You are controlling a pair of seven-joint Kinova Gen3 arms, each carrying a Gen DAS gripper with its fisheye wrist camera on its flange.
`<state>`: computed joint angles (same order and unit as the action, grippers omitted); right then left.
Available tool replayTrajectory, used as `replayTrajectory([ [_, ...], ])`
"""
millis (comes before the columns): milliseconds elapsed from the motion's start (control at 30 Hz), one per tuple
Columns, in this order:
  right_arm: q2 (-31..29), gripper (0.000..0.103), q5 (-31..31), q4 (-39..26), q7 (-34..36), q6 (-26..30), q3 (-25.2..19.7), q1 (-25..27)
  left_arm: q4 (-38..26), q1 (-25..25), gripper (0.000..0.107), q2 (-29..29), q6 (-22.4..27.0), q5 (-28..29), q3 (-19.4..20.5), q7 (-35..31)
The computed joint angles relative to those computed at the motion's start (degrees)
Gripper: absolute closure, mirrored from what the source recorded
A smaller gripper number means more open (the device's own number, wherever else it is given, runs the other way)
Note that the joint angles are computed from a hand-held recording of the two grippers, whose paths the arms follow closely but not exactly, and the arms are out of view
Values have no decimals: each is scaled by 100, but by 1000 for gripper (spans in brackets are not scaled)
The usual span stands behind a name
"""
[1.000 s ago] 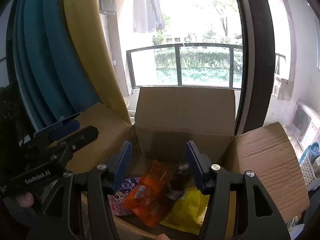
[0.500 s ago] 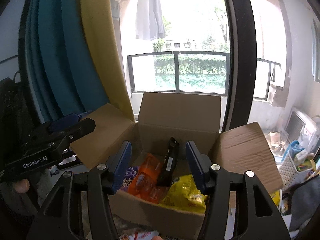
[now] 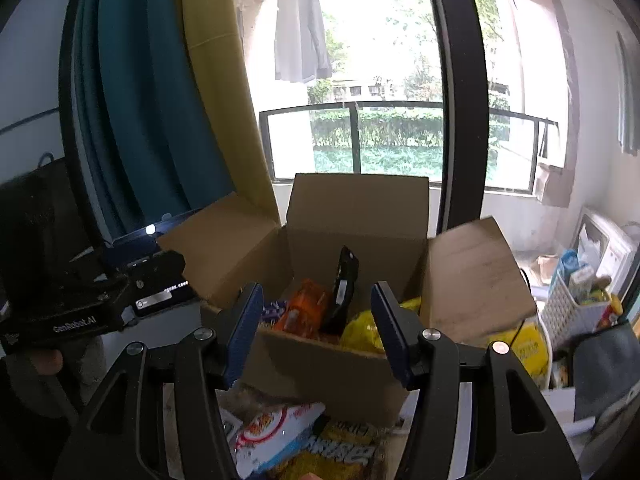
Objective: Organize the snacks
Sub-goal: 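Move both tools back to the bread packs on the table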
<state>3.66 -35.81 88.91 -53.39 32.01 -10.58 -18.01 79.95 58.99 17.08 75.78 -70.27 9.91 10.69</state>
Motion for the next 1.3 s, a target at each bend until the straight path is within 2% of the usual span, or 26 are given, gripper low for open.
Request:
replayTrajectory([
  [467,-277,43,-177,652,59,201,320,169,203,199,25,100,-10,680,125,261],
  [700,-230,29,-310,946,294,237,377,325,420,185,25,150,-262,1125,140,428],
  [933,-83,26,-259,1085,361,227,362,426,622,192,25,166,-475,1480,126,702],
  [1100,84,21,83,1091,188,232,314,456,775,118,25,182,-684,1820,143,808],
  [1300,356,20,711,1036,-353,301,297,481,878,84,25,197,-865,2204,162,798],
])
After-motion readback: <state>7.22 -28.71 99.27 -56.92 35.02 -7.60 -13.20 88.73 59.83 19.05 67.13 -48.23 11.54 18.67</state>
